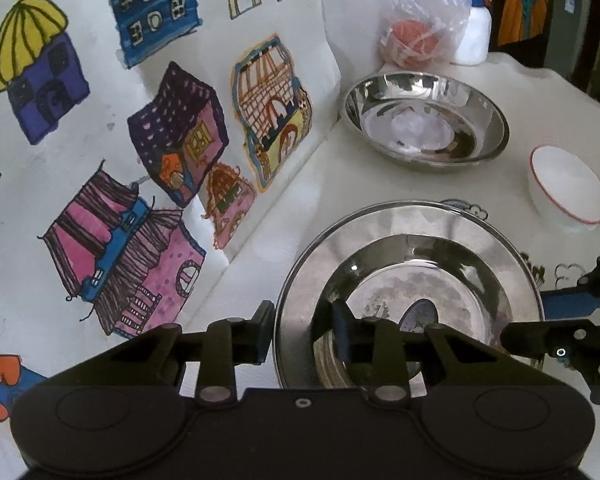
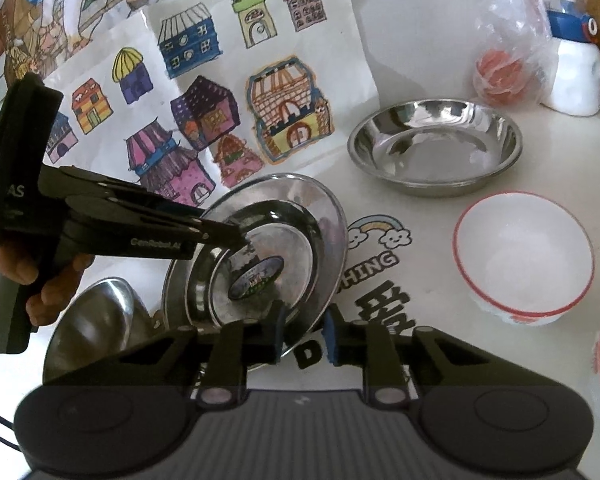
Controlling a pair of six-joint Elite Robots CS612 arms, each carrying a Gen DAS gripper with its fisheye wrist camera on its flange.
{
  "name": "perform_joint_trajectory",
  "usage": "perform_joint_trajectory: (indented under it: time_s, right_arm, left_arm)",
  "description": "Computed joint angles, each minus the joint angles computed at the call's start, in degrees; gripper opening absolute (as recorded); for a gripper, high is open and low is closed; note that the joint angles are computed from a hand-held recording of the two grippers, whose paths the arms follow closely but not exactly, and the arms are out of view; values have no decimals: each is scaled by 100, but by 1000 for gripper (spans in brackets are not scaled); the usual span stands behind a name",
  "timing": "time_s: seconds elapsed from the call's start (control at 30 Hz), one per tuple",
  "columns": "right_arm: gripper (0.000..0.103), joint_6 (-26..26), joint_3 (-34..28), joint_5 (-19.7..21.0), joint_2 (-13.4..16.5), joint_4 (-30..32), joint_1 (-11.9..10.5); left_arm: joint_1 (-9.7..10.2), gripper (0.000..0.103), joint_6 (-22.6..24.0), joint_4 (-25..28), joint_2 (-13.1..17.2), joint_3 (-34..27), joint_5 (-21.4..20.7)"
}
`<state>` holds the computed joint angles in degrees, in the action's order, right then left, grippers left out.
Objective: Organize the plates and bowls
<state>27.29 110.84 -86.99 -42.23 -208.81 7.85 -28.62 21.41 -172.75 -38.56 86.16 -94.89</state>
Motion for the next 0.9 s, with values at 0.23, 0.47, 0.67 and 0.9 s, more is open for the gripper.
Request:
perform_joint_trajectory:
  time_s: [0.23, 0.47, 0.67, 0.9]
  right_arm:
    - [18, 113, 94, -49, -35, -145, -36]
    - [17, 196, 192, -71, -76, -349, -84]
    - [15, 154, 276, -145, -199, -608, -222]
    - [14, -22, 282, -447, -341, -623, -384]
  left_arm:
    - [-31, 32, -120, -111, -58, 38, -48]
    - [-79, 32, -213, -149, -111, 80, -33]
    - [-114, 32, -399, -440, -154, 101, -112]
    - [-216, 32, -912, -601, -58, -149, -198]
